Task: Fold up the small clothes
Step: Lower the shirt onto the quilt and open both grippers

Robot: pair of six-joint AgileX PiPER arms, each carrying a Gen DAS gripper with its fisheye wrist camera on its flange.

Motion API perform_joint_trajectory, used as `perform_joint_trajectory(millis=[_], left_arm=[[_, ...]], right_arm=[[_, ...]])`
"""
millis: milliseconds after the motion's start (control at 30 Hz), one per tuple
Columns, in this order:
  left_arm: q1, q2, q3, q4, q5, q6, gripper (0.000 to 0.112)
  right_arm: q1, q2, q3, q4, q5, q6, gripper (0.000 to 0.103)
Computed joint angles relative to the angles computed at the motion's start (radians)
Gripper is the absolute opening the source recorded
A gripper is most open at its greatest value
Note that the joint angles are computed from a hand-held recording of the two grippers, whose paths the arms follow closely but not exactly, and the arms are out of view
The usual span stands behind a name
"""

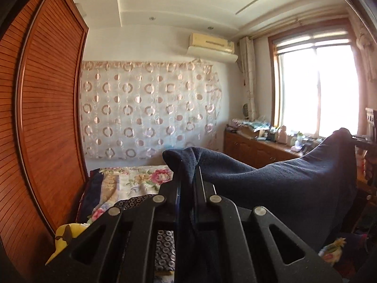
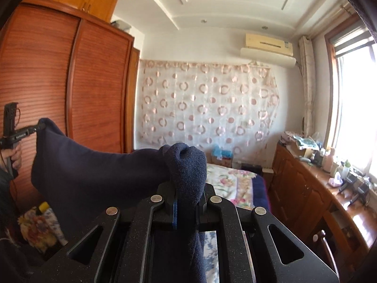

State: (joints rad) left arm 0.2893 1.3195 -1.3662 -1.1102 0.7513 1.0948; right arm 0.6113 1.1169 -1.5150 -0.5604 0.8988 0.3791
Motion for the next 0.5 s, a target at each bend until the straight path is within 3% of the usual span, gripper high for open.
perform_joint_trajectory(millis=[67, 133, 200, 233, 267, 300, 333, 500], left_arm=[[-0.114, 0.151, -0.063, 0.073, -0.14, -0.025, 0.008], [-0.186, 0.281, -0.132, 0.171, -0.209, -0.089, 0.01], [-0.233, 0.436, -0.238, 0.342, -0.212, -0.229, 0.02], [-0.249, 0.486, -0.268, 0.416, -0.211, -0.282, 0.024], [-0.27, 0.496, -0.26, 0.463, -0.231, -0.319, 0.025], [-0.274, 0.521, -0.252, 0.476, -0.245, -0.317, 0.032], [-0.274, 0.526, -0.238, 0.461, -0.236, -0.301, 0.042], [-0.289, 0.469, -0.11, 0.425, -0.235, -0.281, 0.05]], right_arm=[[-0.162, 0.091, -0.016, 0.148, -0.073, -0.125, 0.007], [-0.267, 0.208, -0.03, 0.212, -0.141, -0.173, 0.008], [-0.34, 0.322, -0.032, 0.269, -0.209, -0.217, 0.011], [-0.375, 0.413, -0.06, 0.3, -0.207, -0.233, 0.019], [-0.397, 0.473, -0.081, 0.299, -0.187, -0.21, 0.024], [-0.414, 0.513, -0.092, 0.309, -0.174, -0.197, 0.033], [-0.423, 0.534, -0.076, 0.3, -0.181, -0.18, 0.036], [-0.432, 0.494, 0.115, 0.264, -0.281, -0.121, 0.049]])
